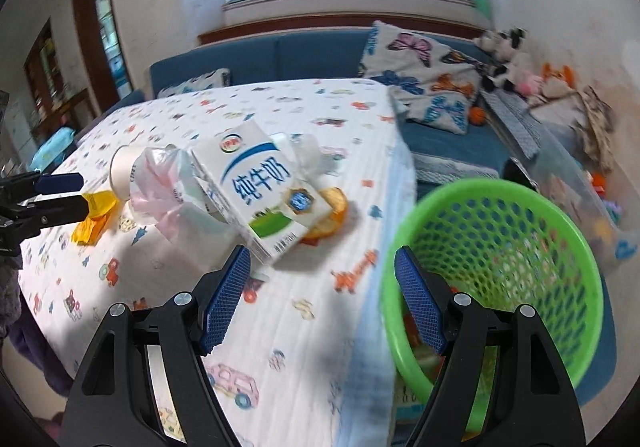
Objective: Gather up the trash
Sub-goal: 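Move both tools back to the table toward the milk carton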
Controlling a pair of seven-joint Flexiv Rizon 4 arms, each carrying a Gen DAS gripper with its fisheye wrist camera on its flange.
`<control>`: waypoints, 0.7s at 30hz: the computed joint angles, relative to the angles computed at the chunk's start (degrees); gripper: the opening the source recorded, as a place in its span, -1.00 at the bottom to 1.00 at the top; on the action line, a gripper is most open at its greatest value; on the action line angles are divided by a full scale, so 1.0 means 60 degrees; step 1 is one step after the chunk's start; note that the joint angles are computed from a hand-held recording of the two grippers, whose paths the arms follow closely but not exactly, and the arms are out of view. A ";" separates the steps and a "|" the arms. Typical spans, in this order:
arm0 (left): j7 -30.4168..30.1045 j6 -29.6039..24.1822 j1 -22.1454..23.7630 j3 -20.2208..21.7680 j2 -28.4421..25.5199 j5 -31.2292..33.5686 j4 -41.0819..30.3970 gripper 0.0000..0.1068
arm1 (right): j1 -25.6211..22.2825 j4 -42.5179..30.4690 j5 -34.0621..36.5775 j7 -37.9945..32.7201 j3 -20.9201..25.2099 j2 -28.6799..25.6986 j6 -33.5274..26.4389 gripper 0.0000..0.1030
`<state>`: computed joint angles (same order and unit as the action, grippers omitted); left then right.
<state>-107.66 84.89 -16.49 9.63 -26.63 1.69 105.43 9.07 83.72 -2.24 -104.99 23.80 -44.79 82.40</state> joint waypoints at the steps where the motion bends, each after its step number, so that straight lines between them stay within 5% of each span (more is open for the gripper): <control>1: -0.0044 0.0013 0.0007 0.0017 0.0019 -0.0014 0.0041 0.49 | -0.0086 -0.0224 -0.0051 -0.0173 0.0198 -0.0151 -0.0175 0.45; 21: 0.0183 0.0013 0.0675 -0.0605 -0.0211 -0.0926 0.0029 0.49 | 0.0170 -0.4142 0.1301 -0.4020 0.1307 -0.1811 -0.4216 0.45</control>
